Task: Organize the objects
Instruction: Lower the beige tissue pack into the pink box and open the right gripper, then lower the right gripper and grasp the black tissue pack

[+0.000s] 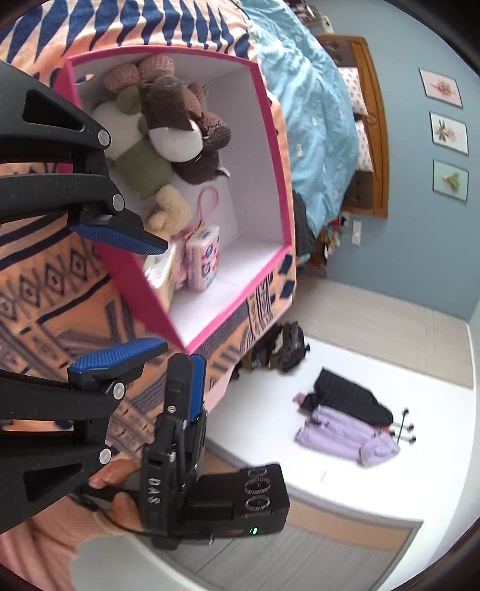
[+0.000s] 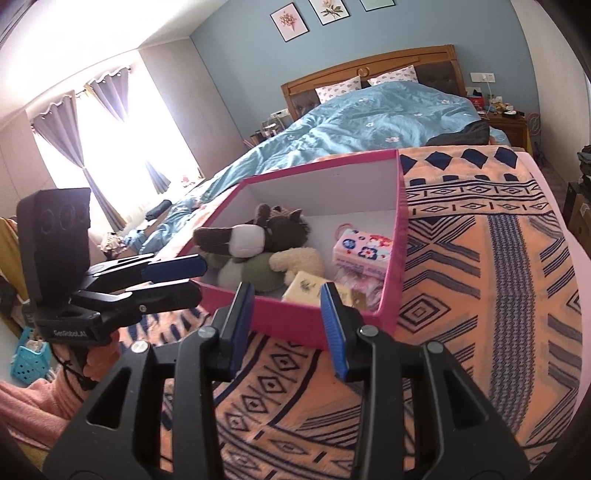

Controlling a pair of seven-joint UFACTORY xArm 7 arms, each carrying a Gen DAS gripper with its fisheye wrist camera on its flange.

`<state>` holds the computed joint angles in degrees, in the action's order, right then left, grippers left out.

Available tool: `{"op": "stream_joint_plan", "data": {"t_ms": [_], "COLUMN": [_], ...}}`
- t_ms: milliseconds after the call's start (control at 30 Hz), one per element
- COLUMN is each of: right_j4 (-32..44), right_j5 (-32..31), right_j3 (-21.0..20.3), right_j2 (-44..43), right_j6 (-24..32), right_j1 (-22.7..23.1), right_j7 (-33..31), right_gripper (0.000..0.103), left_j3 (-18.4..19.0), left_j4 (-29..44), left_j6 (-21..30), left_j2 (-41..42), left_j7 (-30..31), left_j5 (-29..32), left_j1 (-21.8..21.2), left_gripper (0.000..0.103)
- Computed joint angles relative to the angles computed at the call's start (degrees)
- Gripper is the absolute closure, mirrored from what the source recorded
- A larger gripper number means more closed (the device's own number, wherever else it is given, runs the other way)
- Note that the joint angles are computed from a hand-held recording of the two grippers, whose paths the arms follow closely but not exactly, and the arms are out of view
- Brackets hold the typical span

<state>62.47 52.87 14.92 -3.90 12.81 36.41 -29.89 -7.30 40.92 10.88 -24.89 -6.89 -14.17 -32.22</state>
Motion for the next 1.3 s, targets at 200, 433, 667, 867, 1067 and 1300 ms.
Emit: {"op": "stream_joint_plan", "data": {"t_ms": [200,433,667,867,1067,1300], "right_j4": [-7.47,-16.89,-25.03,-29.98,-31.23,-28.72], "right_j5": [5.16,-1.32,-3.32,-5.49,-4.94,-0.95], "right_j3": [-0.91,-1.10,-1.71,-2.50,-3.59,-4.74], "right_j2": [-7.38,-12.37,-16.50,-21.21,-21.69,-17.52], "right_j6": [0.72,3.77,6.03,8.56,9.53,5.08], "right_j1": [3.39,6.14,9.55,12.31,15.45,16.03], "right_j7": [-2.85,7.51,14.20,18.18,17.05,13.33], "right_gripper": [0.061,0.061,0.061,0.061,0.065,0.075], "left_j3": [3.27,3.04,2.67,0.41,-0.89,-1.50], "left_j4": [-5.37,-8.67,-9.68,-10.46,-11.17,-11.76], "left_j6": [2.53,5.59,6.83,8.21,9.43,8.37], "left_j2": [-5.38,-4.81,-2.52,-1.54,-0.71,-1.54], "left_j7": [4.81,7.30,11.31,12.91,12.02,11.08], "left_j5": [-4.74,-9.31,-15.98,-19.45,-20.86,-21.56], "left_j1": [-6.54,-11.47,-15.85,-16.65,-16.47,-15.24], "left_gripper": [0.054,0.054,0.054,0.056,0.065,0.074]}}
